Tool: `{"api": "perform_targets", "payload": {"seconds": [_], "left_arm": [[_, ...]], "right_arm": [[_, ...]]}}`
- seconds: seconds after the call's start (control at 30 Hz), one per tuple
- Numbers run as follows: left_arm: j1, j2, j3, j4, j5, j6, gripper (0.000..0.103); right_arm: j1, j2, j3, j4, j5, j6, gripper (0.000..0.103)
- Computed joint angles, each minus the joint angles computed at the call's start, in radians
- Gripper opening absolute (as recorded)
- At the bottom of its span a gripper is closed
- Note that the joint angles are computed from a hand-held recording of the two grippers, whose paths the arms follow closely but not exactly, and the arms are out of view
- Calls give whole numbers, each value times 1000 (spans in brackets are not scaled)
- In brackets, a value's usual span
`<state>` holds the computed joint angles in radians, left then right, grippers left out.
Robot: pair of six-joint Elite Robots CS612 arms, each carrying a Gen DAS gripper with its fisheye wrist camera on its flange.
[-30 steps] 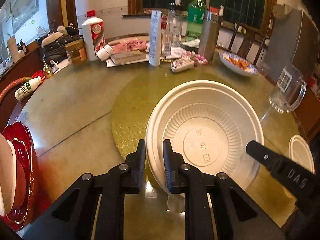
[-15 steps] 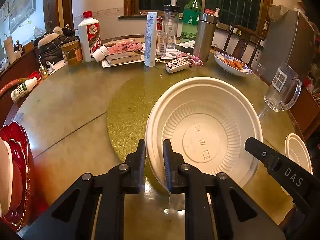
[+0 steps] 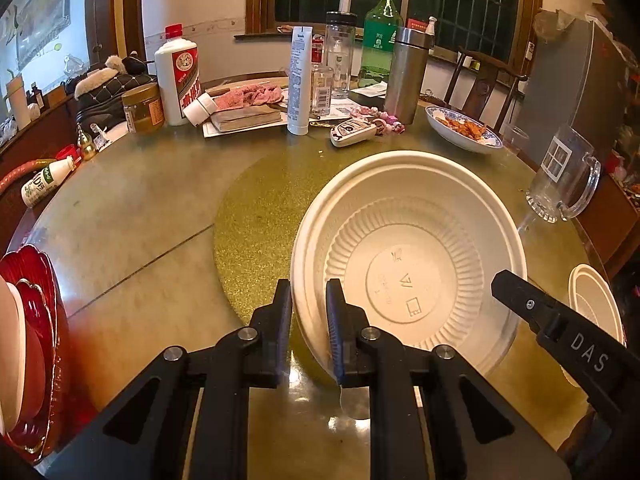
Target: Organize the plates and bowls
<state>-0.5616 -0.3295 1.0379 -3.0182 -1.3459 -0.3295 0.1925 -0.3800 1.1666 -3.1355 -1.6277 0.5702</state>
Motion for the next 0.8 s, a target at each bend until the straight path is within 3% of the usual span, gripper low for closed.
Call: {"api": "perform_targets", "payload": {"seconds": [0.8], "left_arm": [[-1,-1,5,-19,8,1,15]], "right_arm": [[4,-1,5,-27,-17,-19,9]]}}
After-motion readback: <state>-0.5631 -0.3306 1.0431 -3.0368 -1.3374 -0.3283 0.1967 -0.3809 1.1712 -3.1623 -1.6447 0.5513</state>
